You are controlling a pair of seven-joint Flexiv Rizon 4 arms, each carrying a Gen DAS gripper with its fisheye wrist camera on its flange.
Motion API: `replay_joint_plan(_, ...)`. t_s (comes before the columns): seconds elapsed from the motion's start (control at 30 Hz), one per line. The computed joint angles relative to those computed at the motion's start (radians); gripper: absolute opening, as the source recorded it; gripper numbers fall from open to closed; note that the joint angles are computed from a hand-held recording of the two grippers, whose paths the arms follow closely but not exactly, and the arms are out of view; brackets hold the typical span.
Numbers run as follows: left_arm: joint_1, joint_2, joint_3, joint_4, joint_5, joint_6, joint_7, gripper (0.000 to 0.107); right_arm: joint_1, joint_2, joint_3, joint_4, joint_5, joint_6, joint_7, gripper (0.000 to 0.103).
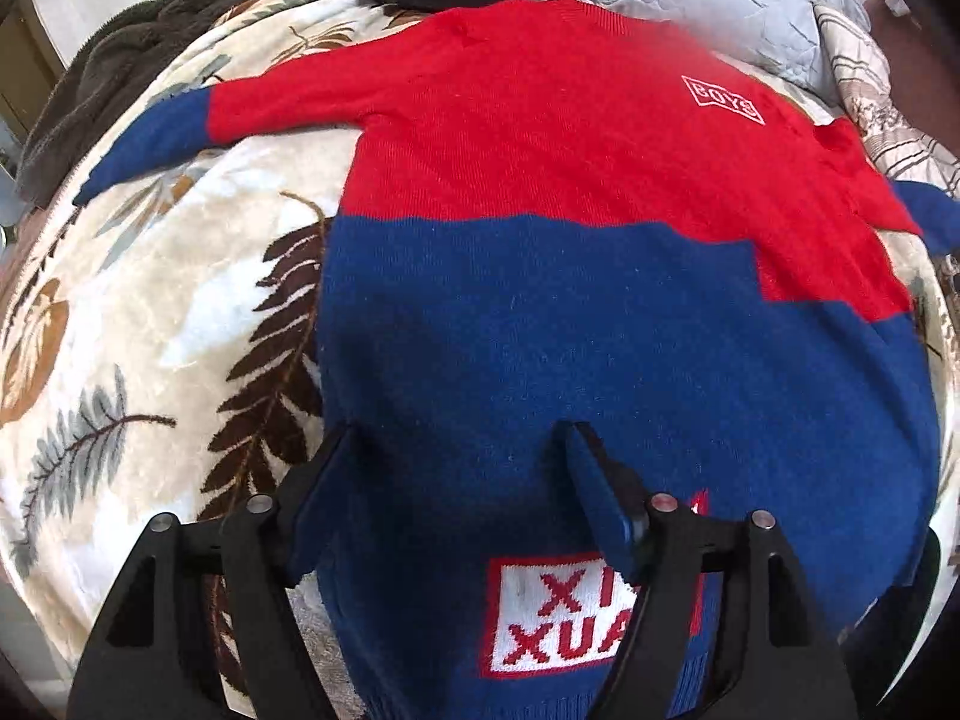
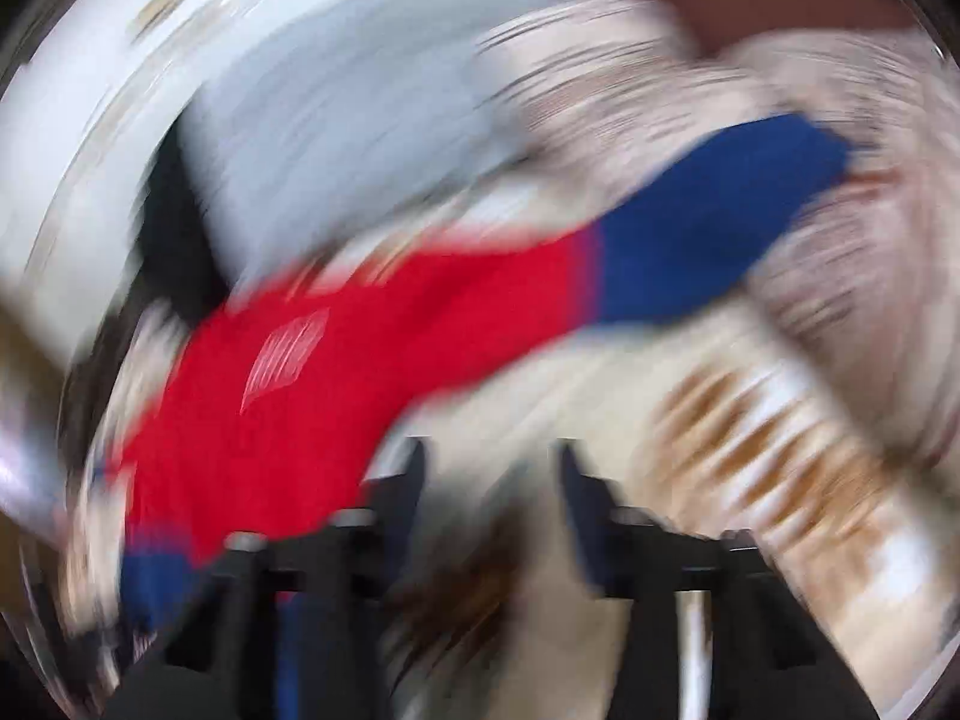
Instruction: Fold small clothes
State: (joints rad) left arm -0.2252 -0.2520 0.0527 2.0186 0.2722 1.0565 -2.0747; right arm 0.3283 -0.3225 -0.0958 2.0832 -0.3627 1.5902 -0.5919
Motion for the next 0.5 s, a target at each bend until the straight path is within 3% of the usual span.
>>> replay_joint_plan(0.03,0.005,0.0,-0.002,0.007,-0.007,0.012,0.007,0.074,0.003,-0.017,-0.04,-0.025,0.053,0.006,0.016,0.058)
replay_joint_plan(0.13,0.007,0.002,-0.003,0.021,-0.014,0.037,0.013,0.076,-0.034,-0.071,-0.082,-0.095,0.058,-0.03,0.109,0.058)
replay_joint_plan(0.23,0.021,0.001,-0.014,0.033,-0.051,0.062,0.051,0.076,-0.088,-0.127,-0.046,-0.149,0.109,0.032,0.12,0.059)
replay_joint_plan(0.33,0.053,-0.01,-0.051,0.047,-0.166,0.108,0.136,0.076,0.023,-0.161,-0.164,-0.185,0.09,0.023,0.152,0.058)
replay_joint_plan(0.37,0.062,-0.016,-0.061,0.046,-0.205,0.119,0.16,0.076,0.051,-0.171,-0.197,-0.202,0.079,0.002,0.164,0.054)
replay_joint_plan(0.4,0.066,-0.028,-0.068,0.034,-0.237,0.122,0.177,0.076,0.05,-0.172,-0.204,-0.219,0.045,-0.044,0.19,0.036)
replay_joint_plan(0.43,0.07,-0.036,-0.072,0.025,-0.264,0.126,0.195,0.076,0.026,-0.17,-0.177,-0.245,0.049,-0.107,0.178,0.007)
replay_joint_plan(0.5,0.082,-0.051,-0.084,0.008,-0.321,0.142,0.244,0.076,-0.049,-0.174,-0.089,-0.291,0.102,-0.138,0.122,0.008)
